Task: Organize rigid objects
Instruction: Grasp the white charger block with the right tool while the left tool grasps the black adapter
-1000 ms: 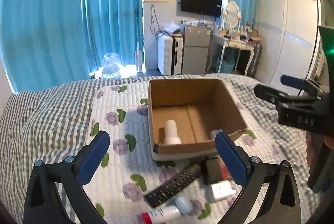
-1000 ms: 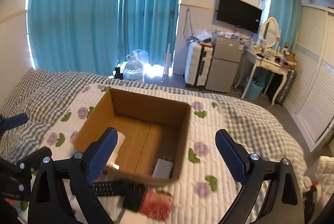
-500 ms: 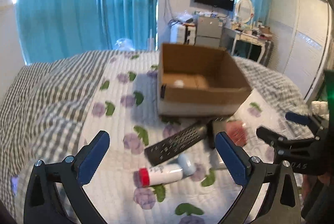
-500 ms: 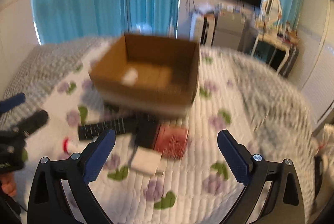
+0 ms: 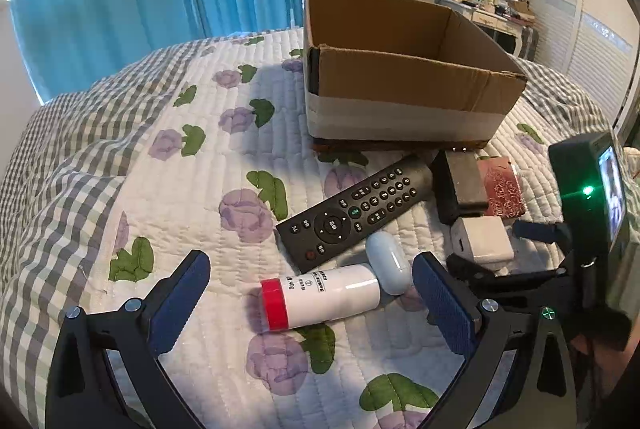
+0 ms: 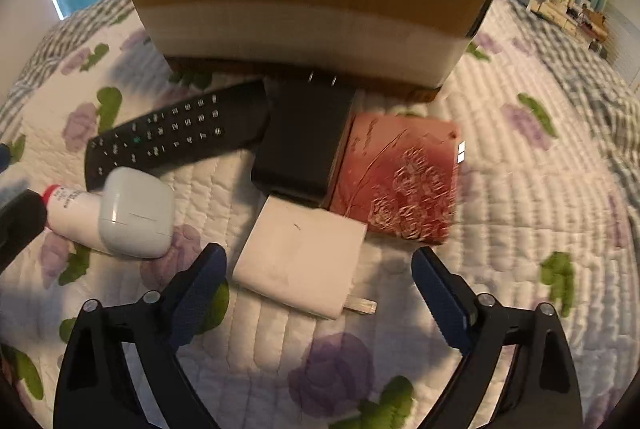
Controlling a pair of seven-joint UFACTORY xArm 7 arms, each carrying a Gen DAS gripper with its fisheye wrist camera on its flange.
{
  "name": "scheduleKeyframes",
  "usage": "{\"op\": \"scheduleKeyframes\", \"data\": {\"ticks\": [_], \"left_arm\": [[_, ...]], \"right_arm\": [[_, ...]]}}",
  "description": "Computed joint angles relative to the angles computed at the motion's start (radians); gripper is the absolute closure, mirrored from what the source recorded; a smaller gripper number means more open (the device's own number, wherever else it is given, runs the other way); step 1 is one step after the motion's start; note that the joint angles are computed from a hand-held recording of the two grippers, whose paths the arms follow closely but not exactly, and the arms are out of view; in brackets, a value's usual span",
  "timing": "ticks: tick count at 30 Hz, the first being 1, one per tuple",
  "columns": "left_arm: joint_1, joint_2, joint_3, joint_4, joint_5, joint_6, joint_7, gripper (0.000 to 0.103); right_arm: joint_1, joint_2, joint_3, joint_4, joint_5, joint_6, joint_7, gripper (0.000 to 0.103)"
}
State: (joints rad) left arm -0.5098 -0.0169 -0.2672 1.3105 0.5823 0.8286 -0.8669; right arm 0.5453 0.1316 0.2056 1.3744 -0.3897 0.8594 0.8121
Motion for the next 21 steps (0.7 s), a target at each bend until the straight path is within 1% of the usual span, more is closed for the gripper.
{"op": "scheduleKeyframes", "data": {"ticks": [3,5,7,9,11,13,16,19,21], "left_arm": [[-0.004,0.008,-0.002,0.008,0.011,0.014,0.0,0.0],[-0.009,0.015,-0.003,0.018,0.02,0.029,-0.003,0.0],[-0.014,0.017,-0.003,0.023,0.023,0.036,-0.001,0.0],[-0.021,0.022,-0.005,0.031,0.018,0.046,0.012,0.0],[-0.029,0.035,-0.006,0.045,0.005,0.055,0.03,0.0],[-0.042,0.06,-0.008,0.07,-0.007,0.068,0.042,0.0],[-0.069,0.107,-0.004,0.118,-0.019,0.074,0.055,0.0],[-0.102,0.17,0.009,0.19,-0.03,0.073,0.055,0.0],[-0.128,0.225,0.023,0.257,-0.038,0.077,0.048,0.0]], "right_arm": [[0.006,0.006,0.0,0.003,-0.017,0.004,0.005,0.017],[0.009,0.003,-0.001,-0.001,-0.029,0.008,0.011,0.032],[-0.002,-0.021,0.003,-0.035,0.012,-0.042,-0.013,0.043],[0.003,-0.037,0.006,-0.045,-0.019,-0.034,0.001,0.044],[-0.003,-0.066,0.01,-0.068,-0.018,-0.044,0.004,0.044],[-0.017,-0.113,0.012,-0.106,-0.01,-0.074,0.007,0.044],[-0.048,-0.188,0.022,-0.142,-0.033,-0.062,0.009,0.044],[-0.091,-0.217,0.018,-0.122,-0.022,-0.033,-0.053,0.044],[-0.12,-0.193,0.014,-0.06,-0.027,0.006,-0.112,0.044]]}}
